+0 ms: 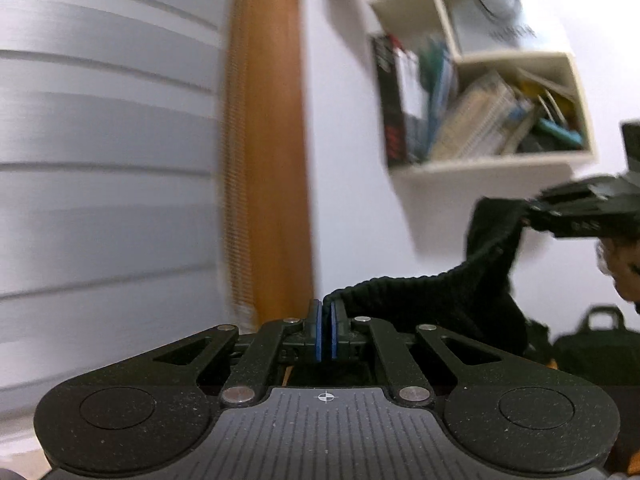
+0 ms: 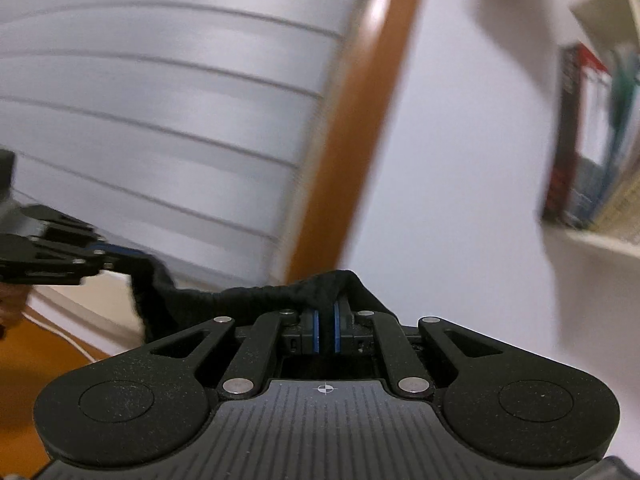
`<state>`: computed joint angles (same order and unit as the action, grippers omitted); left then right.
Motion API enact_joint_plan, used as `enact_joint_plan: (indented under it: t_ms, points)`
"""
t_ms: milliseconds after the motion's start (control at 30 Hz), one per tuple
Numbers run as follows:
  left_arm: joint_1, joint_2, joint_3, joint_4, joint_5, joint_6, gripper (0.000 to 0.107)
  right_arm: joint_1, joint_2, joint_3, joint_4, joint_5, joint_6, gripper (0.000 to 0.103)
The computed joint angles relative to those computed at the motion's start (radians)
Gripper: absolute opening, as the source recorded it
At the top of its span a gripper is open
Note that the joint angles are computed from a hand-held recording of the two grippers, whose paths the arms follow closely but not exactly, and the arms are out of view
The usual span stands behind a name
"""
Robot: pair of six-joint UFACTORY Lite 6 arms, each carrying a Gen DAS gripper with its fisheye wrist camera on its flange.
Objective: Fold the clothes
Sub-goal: 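Lift the black sweatshirt with both grippers and swing it toward the windowsill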
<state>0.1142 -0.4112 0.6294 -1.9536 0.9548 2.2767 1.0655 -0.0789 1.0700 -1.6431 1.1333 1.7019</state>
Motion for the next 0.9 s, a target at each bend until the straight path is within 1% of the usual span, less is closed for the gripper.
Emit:
enact_joint_plan:
  t_ms: [67,100,133,200,267,367,467,533,633,700,767,800,867,900]
  points:
    - [0.12,0.01,0.03,0.075,0.06,-0.07,0.004,0.019,0.087,0.111,-0.011,-0.03,-0.015,0.007]
    - [0.156,0.029,0.043,0.108,0.07,-0.083,0.004,0.025,0.129,0.162,-0.012,-0.049,-0.023,0.007]
    - [0.184,0.052,0.054,0.139,0.072,-0.09,0.004,0.014,0.176,0.219,0.017,-0.1,-0.043,0.007]
    - [0.198,0.112,0.063,0.167,0.031,-0.065,0.005,0.003,0.27,0.292,0.053,-0.126,-0.068,0.008]
    - [0.194,0.187,0.057,0.164,-0.009,-0.018,0.005,-0.029,0.355,0.338,0.116,-0.182,-0.101,0.009]
    - [0.195,0.293,0.032,0.116,-0.022,0.063,0.006,-0.085,0.44,0.353,0.169,-0.258,-0.089,0.01]
    - [0.205,0.354,0.018,0.085,0.0,0.095,0.007,-0.144,0.458,0.322,0.153,-0.337,-0.031,0.01]
    - [0.189,0.378,0.03,0.069,-0.014,0.097,0.01,-0.188,0.453,0.296,0.132,-0.386,0.005,0.011]
    - [0.16,0.389,0.03,0.035,-0.041,0.109,0.015,-0.257,0.394,0.203,0.03,-0.487,0.147,0.011]
    - [0.113,0.409,0.025,-0.029,-0.074,0.149,0.019,-0.311,0.382,0.175,-0.057,-0.572,0.23,0.011]
    - [0.095,0.417,0.03,-0.057,-0.106,0.164,0.028,-0.358,0.371,0.15,-0.15,-0.641,0.313,0.011]
    - [0.094,0.409,0.02,-0.07,-0.115,0.17,0.03,-0.371,0.353,0.117,-0.202,-0.659,0.361,0.011]
    - [0.092,0.388,-0.006,-0.099,-0.13,0.176,0.038,-0.43,0.355,0.106,-0.34,-0.731,0.458,0.011]
    - [0.088,0.379,-0.016,-0.114,-0.14,0.174,0.039,-0.455,0.353,0.098,-0.42,-0.762,0.519,0.011]
